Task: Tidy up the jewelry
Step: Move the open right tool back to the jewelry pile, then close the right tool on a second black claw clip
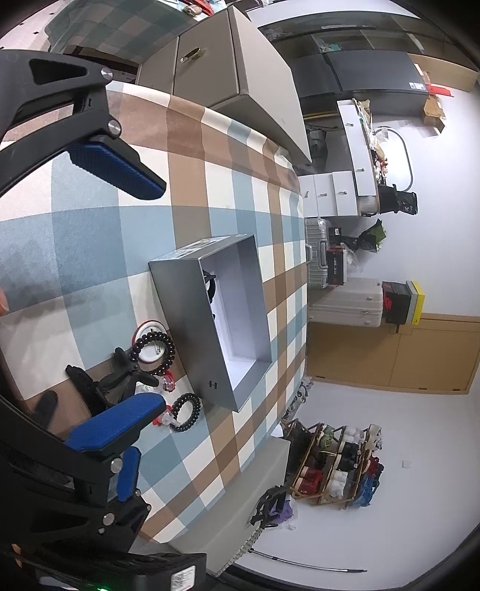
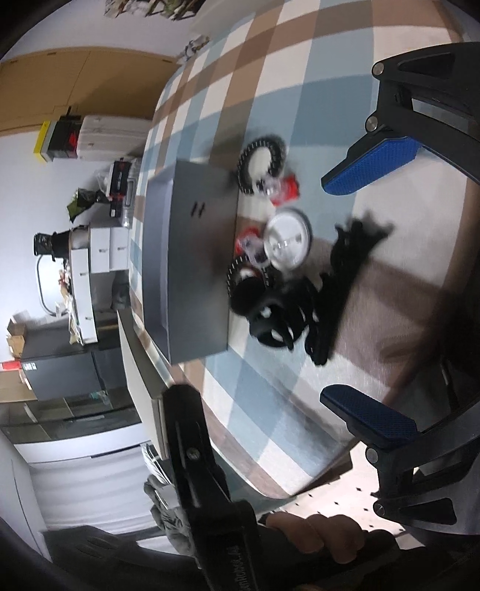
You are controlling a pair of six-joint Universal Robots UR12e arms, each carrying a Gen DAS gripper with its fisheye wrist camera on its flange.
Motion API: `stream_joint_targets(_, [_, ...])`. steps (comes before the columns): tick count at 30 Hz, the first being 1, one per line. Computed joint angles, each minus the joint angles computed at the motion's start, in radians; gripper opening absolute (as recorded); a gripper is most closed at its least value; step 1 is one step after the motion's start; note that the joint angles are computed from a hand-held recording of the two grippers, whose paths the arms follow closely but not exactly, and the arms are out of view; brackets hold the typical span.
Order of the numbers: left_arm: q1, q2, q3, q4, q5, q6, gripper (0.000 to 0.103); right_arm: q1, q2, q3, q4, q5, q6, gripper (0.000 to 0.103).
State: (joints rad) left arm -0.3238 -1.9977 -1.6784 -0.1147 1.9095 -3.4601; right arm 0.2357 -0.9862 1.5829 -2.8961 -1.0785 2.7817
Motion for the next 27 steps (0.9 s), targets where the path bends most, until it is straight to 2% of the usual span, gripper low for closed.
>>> stream_joint_targets(7, [0.001,0.002,-0.002,0.001,0.008,-0.005,0.102,0.02,0.011,-0.011,0.019,-0.049,-0.002,0.103])
stream_joint_targets(15, [0.006,0.004,-0.004,0.003,-0.002,-0.013,0.102,0.044,0.025,-0.016,-0.036,-0.131,0.021,0.103])
stream_joint_targets(27, [0.006,0.0,-0.001,-0.008,-0.005,-0.012,0.102,0.045,0.026,-0.015,-0.053,-0.149,0.045,0.102])
